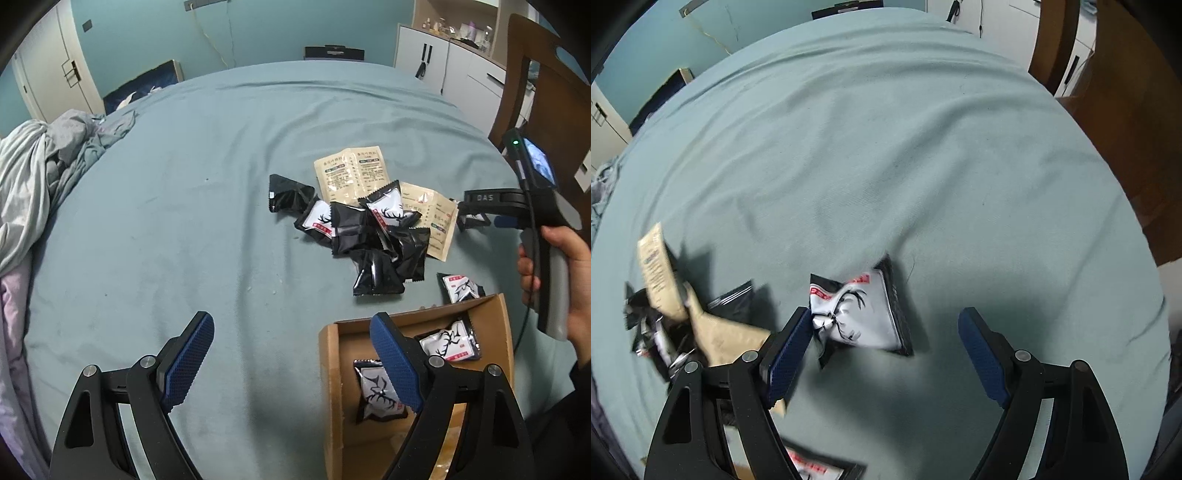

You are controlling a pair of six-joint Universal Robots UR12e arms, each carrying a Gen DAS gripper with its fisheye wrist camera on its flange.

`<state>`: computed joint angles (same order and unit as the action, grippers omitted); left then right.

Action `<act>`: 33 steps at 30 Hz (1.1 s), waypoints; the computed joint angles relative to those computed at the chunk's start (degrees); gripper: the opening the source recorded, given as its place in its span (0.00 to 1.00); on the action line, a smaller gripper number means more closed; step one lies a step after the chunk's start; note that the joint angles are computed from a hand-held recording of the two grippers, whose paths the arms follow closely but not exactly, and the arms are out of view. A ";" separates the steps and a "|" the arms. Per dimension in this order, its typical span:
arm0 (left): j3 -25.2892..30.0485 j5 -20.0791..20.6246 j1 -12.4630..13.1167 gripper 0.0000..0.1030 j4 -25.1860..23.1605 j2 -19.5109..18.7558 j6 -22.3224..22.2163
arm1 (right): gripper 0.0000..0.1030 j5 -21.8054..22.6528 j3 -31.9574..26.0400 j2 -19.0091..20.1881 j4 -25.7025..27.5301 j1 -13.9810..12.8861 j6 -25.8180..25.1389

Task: Organize snacks
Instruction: 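Grasp a white deer-print packet with the right gripper and lift it, then grasp a black packet with the left gripper while the right gripper holds the white packet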

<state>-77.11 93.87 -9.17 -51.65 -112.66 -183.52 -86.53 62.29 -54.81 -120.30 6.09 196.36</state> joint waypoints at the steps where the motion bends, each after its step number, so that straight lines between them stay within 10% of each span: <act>1: 0.01 0.08 -0.01 0.85 0.04 -0.05 -0.01 | 0.78 0.18 -0.97 0.78 0.90 0.05 -0.87; 5: -0.01 1.03 -0.05 0.85 1.05 -0.20 -0.50 | 0.77 -3.82 -2.83 2.69 0.53 1.19 -4.36; 10: -0.20 1.56 0.12 0.85 3.33 -0.45 -1.85 | 0.41 -5.03 -1.82 2.23 -1.67 2.10 -9.76; 20: -0.03 2.70 2.28 0.85 5.45 -2.37 -11.22 | 0.38 -2.35 7.05 -5.37 -12.55 0.91 -6.74; 33: 9.52 1.39 2.21 0.85 -5.31 -8.18 -3.79 | 0.39 11.43 28.15 -20.31 -24.77 -1.60 -6.70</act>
<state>-67.58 95.25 -6.96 -56.96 -120.84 -187.31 -75.10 90.44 -75.12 -145.07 4.49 189.66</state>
